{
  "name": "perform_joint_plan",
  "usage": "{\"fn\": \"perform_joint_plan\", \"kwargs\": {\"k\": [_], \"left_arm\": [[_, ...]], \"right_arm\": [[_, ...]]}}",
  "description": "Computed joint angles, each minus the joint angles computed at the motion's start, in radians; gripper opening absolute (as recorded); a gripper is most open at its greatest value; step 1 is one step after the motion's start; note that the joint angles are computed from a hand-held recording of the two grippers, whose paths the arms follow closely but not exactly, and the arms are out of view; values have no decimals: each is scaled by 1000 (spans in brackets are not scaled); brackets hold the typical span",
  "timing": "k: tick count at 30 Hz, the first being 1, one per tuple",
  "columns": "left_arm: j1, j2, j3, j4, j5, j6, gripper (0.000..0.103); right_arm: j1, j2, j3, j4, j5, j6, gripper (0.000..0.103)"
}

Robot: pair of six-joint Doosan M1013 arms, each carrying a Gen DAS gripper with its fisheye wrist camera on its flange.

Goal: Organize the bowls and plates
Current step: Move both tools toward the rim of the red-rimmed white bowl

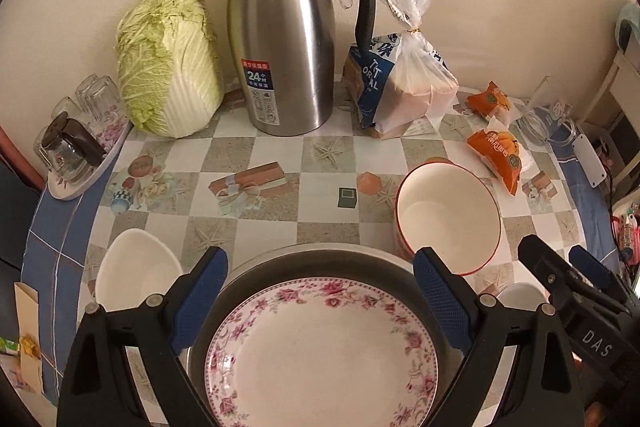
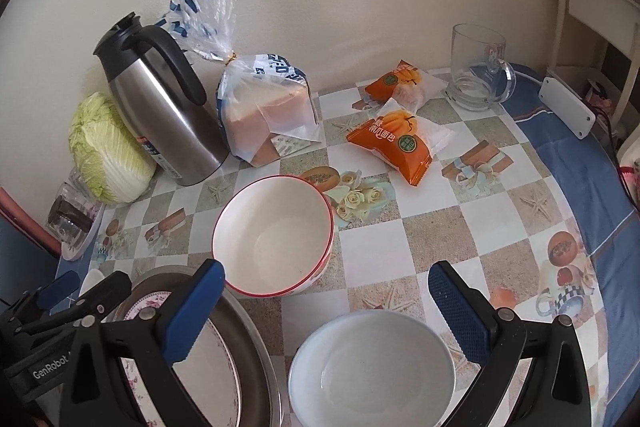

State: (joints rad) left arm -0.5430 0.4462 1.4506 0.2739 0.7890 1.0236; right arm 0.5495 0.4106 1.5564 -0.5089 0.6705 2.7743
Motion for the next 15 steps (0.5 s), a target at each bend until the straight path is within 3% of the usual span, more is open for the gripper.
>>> {"fn": "perform_joint_plan", "kwargs": {"k": [10,15], "left_arm": [[6,89,-117,-26,55,21,94],[10,138,-170,-103,97,78,94]], "right_arm": [[-27,42,-23,-17,1,65,103],[-42,71,-41,56,5,7,103]]}}
